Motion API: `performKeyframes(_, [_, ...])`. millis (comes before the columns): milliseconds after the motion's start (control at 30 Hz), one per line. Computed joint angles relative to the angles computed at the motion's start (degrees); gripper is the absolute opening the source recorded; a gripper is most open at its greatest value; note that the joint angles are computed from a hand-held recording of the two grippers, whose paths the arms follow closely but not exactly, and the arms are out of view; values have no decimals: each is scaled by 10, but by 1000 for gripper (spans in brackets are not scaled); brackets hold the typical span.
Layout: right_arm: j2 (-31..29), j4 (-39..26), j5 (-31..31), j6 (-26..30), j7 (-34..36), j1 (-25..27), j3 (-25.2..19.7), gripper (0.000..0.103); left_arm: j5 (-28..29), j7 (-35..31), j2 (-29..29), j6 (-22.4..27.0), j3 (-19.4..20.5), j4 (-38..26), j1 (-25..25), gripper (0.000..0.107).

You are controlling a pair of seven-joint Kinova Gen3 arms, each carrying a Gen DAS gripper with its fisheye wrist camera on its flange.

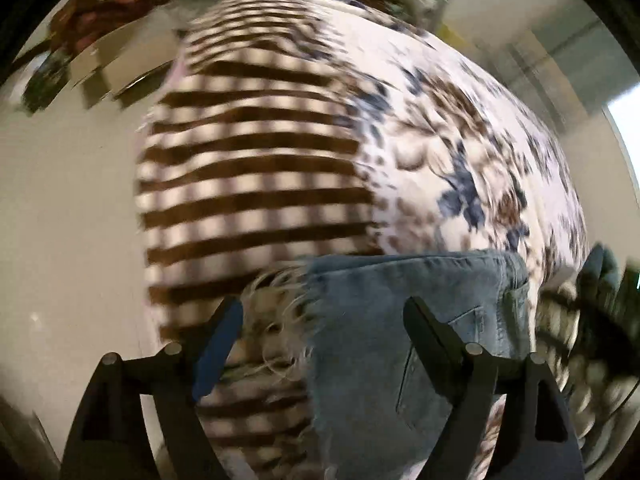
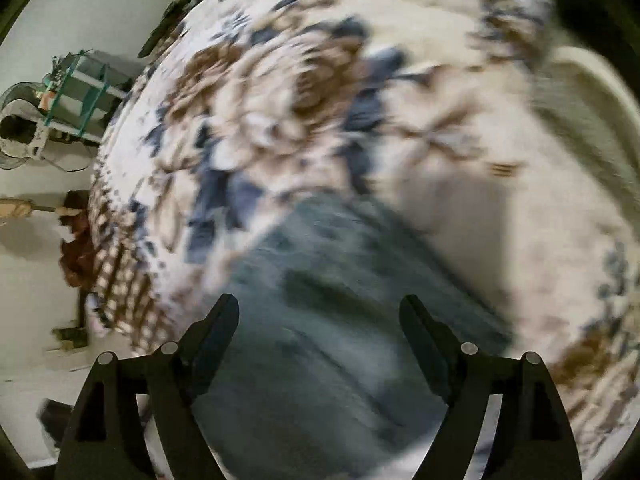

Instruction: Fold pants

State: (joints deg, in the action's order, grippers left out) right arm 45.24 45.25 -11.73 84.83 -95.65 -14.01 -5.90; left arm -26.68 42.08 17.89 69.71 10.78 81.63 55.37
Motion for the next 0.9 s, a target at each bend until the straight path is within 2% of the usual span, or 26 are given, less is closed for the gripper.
performKeyframes(67, [-21,36,-3,-10,14,26,2,84,13,47,-11,-16,-32,14,41,82])
performKeyframes(133, [-29,62,-12,-10,22,56,4,84,30,93,-16,-54,-55,32,75,81])
performKeyframes(200, [-29,88,-31,-9,25,87,4,84,38,122,-3,-100,-36,41,70,81])
performKeyframes(300, [-17,121,-53,-18,38,116,-1,84,45,128,33,-170,40,45,13,80])
performKeyframes(333, [-12,132,-63,-23,44,125,-4,84,43,124,46,-191,54,44,0,80])
performKeyframes(400, [5,144,-92,-28,63,145,-17,84,36,105,67,-204,51,32,-1,80])
performKeyframes(467, [14,165,-122,-48,74,159,-26,84,43,64,78,-180,7,5,32,63])
performKeyframes(500, [14,184,-143,-67,82,170,-33,83,41,41,86,-157,-13,-13,50,35])
performKeyframes(533, [9,201,-156,-87,89,175,-36,67,40,18,92,-133,-23,-29,59,23])
performKeyframes(567, [3,217,-165,-104,94,178,-36,55,41,-5,96,-110,-28,-46,64,19])
performKeyframes(600, [-4,229,-169,-118,92,176,-35,49,41,-21,98,-94,-38,-56,74,15])
performKeyframes(667, [-27,264,-180,-152,96,178,-34,29,35,-41,96,-83,-40,-60,80,9])
performKeyframes(767, [-63,312,-205,-180,101,195,-35,18,32,-79,93,-64,-44,-73,90,7])
performKeyframes(900, [-130,384,-229,-196,99,219,-22,15,33,-135,84,-51,-32,-76,84,7])
